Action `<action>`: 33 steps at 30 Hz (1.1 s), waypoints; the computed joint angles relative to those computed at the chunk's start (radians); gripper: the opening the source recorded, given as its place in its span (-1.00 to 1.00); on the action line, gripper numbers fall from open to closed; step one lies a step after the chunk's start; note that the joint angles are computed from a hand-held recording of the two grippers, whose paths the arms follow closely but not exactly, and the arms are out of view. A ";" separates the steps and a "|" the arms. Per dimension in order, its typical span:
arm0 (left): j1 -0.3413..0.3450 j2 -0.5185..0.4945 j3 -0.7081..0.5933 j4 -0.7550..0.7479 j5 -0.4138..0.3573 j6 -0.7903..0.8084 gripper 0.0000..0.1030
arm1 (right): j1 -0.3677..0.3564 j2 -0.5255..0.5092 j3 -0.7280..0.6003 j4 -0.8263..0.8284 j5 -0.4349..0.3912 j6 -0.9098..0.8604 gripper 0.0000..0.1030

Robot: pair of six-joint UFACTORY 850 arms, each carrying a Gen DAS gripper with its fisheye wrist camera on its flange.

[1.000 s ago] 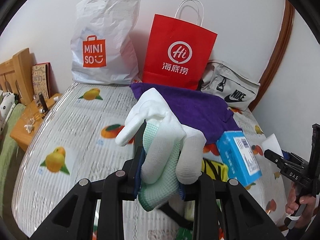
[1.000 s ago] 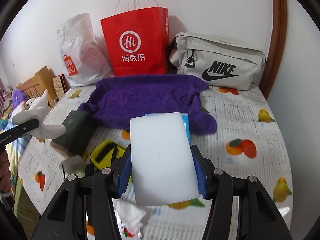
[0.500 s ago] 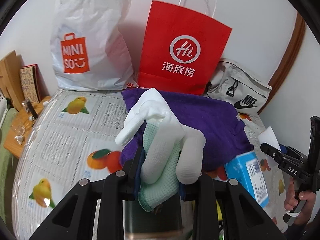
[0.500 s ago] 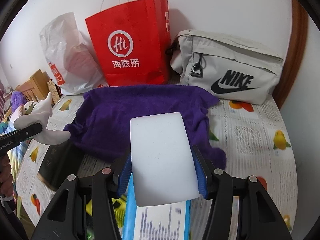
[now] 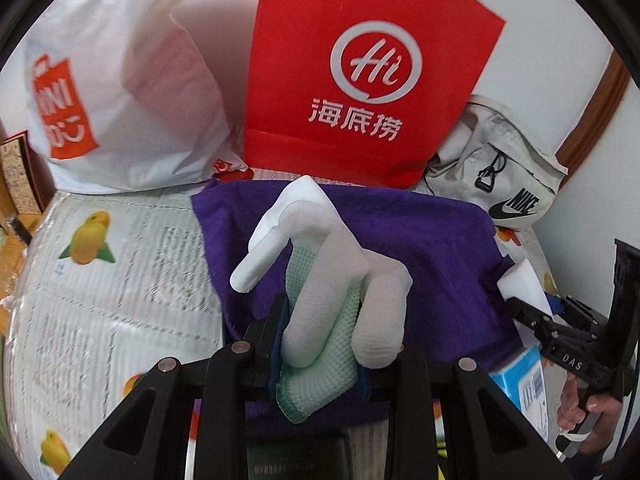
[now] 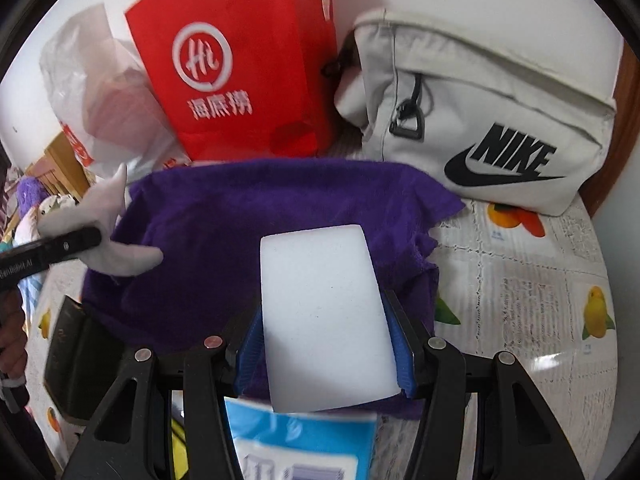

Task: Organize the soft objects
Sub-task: 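Release the sponge onto the purple towel with the right tool while the left tool releases the glove there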

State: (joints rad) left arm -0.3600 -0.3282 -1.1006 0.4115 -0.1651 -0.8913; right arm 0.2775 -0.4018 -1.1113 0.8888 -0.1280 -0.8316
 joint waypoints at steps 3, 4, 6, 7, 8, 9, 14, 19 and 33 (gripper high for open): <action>0.013 -0.045 -0.041 -0.153 -0.011 0.153 -0.48 | -0.004 -0.035 -0.034 -0.145 -0.023 0.136 0.06; 0.016 -0.056 -0.051 -0.185 -0.014 0.184 -0.48 | -0.004 -0.047 -0.046 -0.185 -0.031 0.175 0.06; 0.020 -0.075 -0.069 -0.227 -0.021 0.229 -0.48 | -0.006 -0.066 -0.064 -0.228 -0.045 0.215 0.07; 0.022 -0.084 -0.077 -0.252 -0.027 0.257 -0.47 | -0.008 -0.071 -0.067 -0.206 -0.049 0.193 0.07; 0.025 -0.092 -0.084 -0.277 -0.032 0.281 -0.47 | -0.009 -0.077 -0.072 -0.190 -0.058 0.177 0.07; 0.028 -0.099 -0.092 -0.309 -0.040 0.313 -0.47 | -0.010 -0.085 -0.082 -0.217 -0.069 0.202 0.07; 0.040 -0.128 -0.124 -0.404 -0.073 0.399 -0.47 | -0.005 -0.103 -0.104 -0.329 -0.085 0.302 0.07; 0.045 -0.135 -0.130 -0.458 -0.073 0.445 -0.47 | -0.002 -0.113 -0.117 -0.416 -0.083 0.374 0.10; 0.007 -0.046 -0.060 -0.135 -0.077 0.145 0.18 | 0.027 -0.027 -0.044 -0.597 0.001 0.550 0.64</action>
State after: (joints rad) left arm -0.3525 -0.3738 -1.1605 0.2763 -0.2420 -0.7464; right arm 0.3046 -0.4288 -1.1556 0.2917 -0.1266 -0.2817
